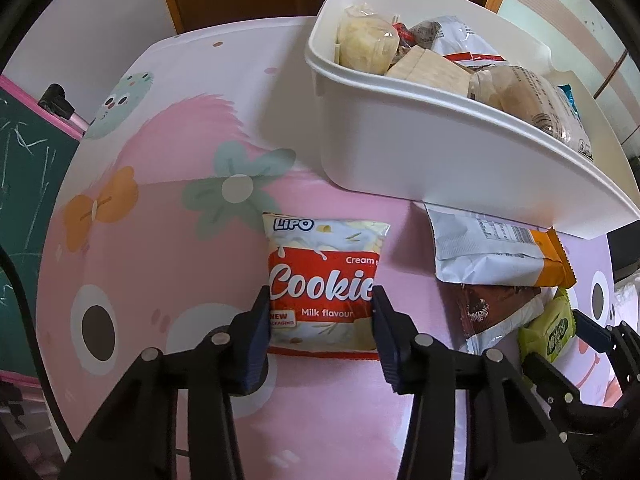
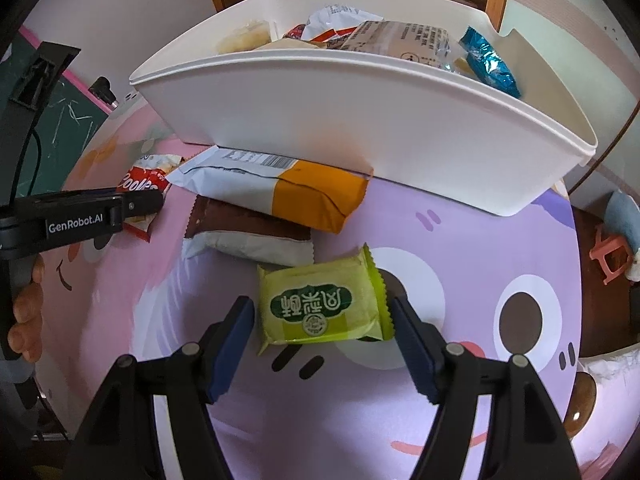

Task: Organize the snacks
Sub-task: 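Grasp the Cookies packet with the left gripper while the right grasps the green packet, then carry both packets over the white tray and release them inside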

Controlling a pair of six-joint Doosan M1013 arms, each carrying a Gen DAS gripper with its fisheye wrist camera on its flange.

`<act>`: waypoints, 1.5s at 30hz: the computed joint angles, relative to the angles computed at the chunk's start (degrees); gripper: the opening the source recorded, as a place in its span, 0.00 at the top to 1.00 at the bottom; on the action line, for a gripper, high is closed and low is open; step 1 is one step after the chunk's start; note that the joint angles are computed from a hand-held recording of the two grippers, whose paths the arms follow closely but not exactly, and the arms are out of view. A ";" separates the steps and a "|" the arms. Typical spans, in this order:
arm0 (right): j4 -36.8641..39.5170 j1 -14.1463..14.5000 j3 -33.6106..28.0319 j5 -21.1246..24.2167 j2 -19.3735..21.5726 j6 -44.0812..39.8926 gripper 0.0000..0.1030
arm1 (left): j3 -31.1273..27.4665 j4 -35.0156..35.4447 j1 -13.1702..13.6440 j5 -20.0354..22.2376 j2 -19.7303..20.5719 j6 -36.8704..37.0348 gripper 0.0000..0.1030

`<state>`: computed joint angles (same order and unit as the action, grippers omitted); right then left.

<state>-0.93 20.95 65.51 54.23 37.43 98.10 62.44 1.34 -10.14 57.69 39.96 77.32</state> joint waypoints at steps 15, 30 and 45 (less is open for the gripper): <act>4.79 0.01 3.71 -1.02 -3.89 -0.60 0.50 | 3.56 -1.48 0.41 -1.59 -3.91 0.83 0.57; 5.11 -1.06 0.13 -7.76 -9.54 0.96 0.50 | -0.48 -1.65 -0.52 -3.95 -8.93 5.81 0.57; -3.46 -1.89 -20.43 -4.37 -2.94 5.88 0.50 | -18.17 -1.67 -0.86 -3.36 -3.49 11.21 0.57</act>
<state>-4.39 19.06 45.08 49.86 34.48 103.98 44.27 -0.33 -11.00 54.33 36.47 88.53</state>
